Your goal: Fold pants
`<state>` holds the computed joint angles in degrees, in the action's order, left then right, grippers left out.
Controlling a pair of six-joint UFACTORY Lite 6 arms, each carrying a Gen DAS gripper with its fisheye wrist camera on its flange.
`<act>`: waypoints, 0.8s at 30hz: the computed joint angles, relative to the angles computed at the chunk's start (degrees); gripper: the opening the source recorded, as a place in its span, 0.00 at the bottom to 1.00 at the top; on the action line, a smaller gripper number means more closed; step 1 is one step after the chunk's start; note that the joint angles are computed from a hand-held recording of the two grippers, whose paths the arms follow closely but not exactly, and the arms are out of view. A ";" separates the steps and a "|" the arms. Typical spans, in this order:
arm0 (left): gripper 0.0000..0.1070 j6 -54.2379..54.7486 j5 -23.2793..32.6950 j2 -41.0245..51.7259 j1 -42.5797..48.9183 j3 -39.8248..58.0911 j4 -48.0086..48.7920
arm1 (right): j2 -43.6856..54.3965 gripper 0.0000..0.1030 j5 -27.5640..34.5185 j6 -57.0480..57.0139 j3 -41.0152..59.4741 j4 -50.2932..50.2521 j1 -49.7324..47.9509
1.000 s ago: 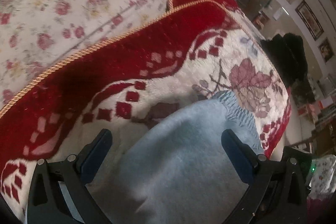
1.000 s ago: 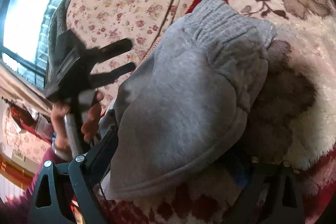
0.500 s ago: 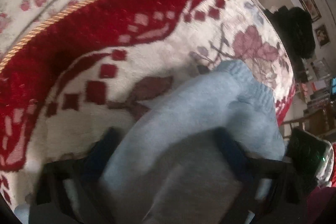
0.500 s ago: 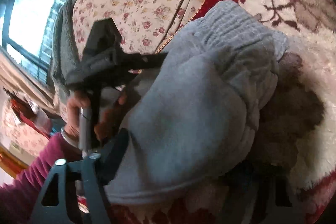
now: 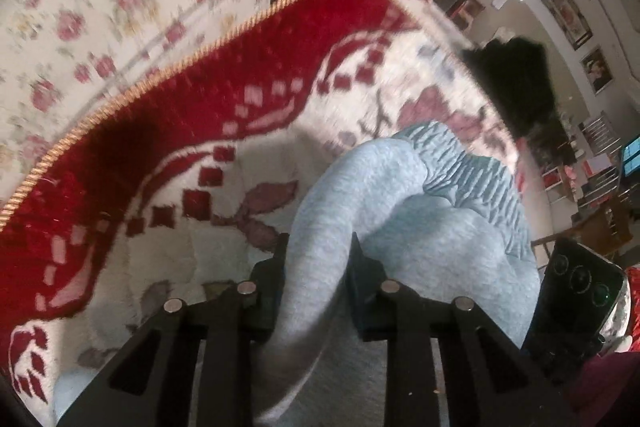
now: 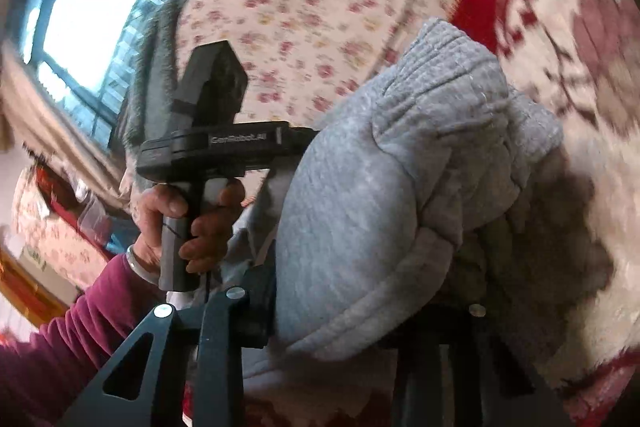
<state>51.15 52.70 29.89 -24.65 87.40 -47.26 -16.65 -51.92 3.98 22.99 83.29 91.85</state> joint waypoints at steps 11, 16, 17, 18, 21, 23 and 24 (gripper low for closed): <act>0.23 4.49 8.24 -17.61 13.08 -8.95 -4.31 | 6.97 0.31 1.95 -27.18 21.03 5.57 -0.86; 0.23 9.18 14.64 -24.88 22.92 -14.54 -7.77 | 13.66 0.27 6.24 -35.41 31.63 5.89 -2.29; 0.23 10.12 15.97 -26.01 24.85 -15.44 -8.21 | 15.16 0.27 7.16 -37.03 33.87 5.98 -2.56; 0.23 11.18 17.56 -27.16 27.23 -16.37 -8.75 | 17.07 0.27 8.18 -39.23 36.66 6.39 -2.83; 0.22 13.89 22.50 -29.53 34.81 -18.21 -9.44 | 23.36 0.27 10.81 -46.57 45.50 9.01 -3.50; 0.22 15.88 26.36 -29.75 40.94 -18.43 -9.33 | 28.42 0.27 12.98 -52.36 52.38 11.46 -4.23; 0.21 16.86 27.73 -29.96 43.94 -18.59 -9.00 | 30.61 0.27 13.45 -54.86 55.32 12.84 -4.23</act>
<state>68.01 80.43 -0.08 19.29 68.82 -56.26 13.97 -38.47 -50.88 78.31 96.14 87.62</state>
